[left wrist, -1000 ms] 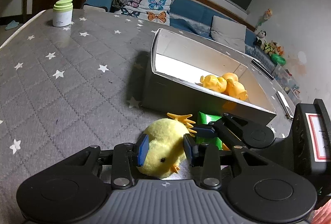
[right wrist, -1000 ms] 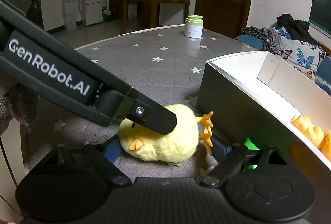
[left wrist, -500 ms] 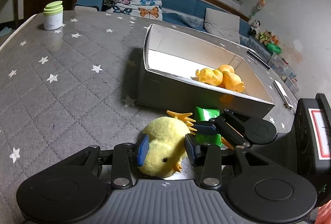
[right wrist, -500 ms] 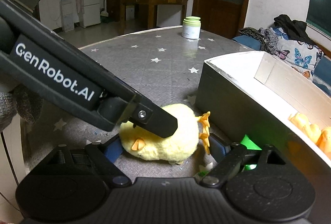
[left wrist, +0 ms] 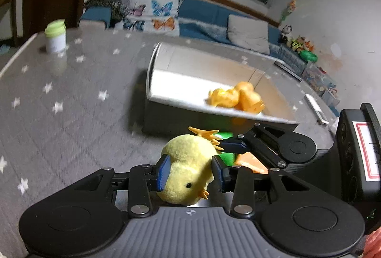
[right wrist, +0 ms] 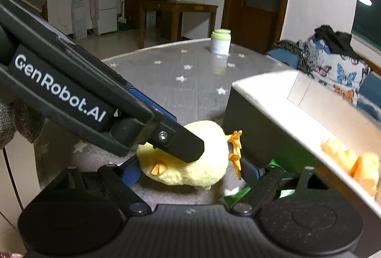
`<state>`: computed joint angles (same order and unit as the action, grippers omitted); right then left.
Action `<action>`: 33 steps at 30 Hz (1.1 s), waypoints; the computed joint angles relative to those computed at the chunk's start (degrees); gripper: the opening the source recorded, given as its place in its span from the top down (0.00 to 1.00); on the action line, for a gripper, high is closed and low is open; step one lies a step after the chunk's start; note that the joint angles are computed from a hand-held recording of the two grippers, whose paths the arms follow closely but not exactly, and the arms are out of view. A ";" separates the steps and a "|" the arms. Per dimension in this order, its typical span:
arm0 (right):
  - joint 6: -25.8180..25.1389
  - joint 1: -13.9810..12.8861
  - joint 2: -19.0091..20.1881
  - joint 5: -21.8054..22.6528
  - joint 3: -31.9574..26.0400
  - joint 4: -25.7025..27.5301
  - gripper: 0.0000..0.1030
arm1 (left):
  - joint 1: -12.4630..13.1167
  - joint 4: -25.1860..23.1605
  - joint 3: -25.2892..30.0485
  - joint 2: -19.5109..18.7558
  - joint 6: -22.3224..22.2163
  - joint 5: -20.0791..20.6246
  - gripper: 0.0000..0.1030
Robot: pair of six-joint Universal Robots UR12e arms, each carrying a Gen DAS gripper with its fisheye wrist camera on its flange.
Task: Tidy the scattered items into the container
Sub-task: 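Carry the plush chick into the box and open both tools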
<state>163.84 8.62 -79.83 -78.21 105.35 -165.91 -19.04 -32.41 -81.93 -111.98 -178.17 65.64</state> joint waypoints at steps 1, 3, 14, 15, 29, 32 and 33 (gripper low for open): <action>-0.42 -0.11 -0.26 -0.12 -0.12 -0.28 0.16 | -0.14 0.48 0.37 0.00 0.20 -0.07 0.61; -1.27 -0.41 -0.70 -0.52 -0.60 -0.59 0.16 | -0.53 1.25 1.79 -0.45 0.38 -0.17 0.61; -7.13 -4.50 0.40 -1.17 -7.24 4.08 0.16 | -1.89 -2.21 16.68 -9.27 -3.31 -3.43 0.61; -7.57 -4.97 0.72 -0.86 -7.96 5.21 0.16 | -1.95 -3.35 18.36 -10.34 -3.73 -3.84 0.61; -10.24 -8.83 7.27 3.66 -16.64 20.93 0.16 | -1.94 -16.34 32.33 -20.19 -7.58 -5.83 0.61; -10.95 -8.91 8.63 4.02 -18.41 23.91 0.16 | -1.90 -17.75 33.50 -21.03 -7.87 -5.34 0.61; -11.14 -8.93 9.03 4.11 -18.94 24.80 0.16 | -1.90 -18.02 33.63 -21.14 -7.93 -5.17 0.61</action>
<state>152.70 -0.31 -70.80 -74.10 86.41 -141.11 -20.94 -50.43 -48.30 -133.13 -186.10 60.46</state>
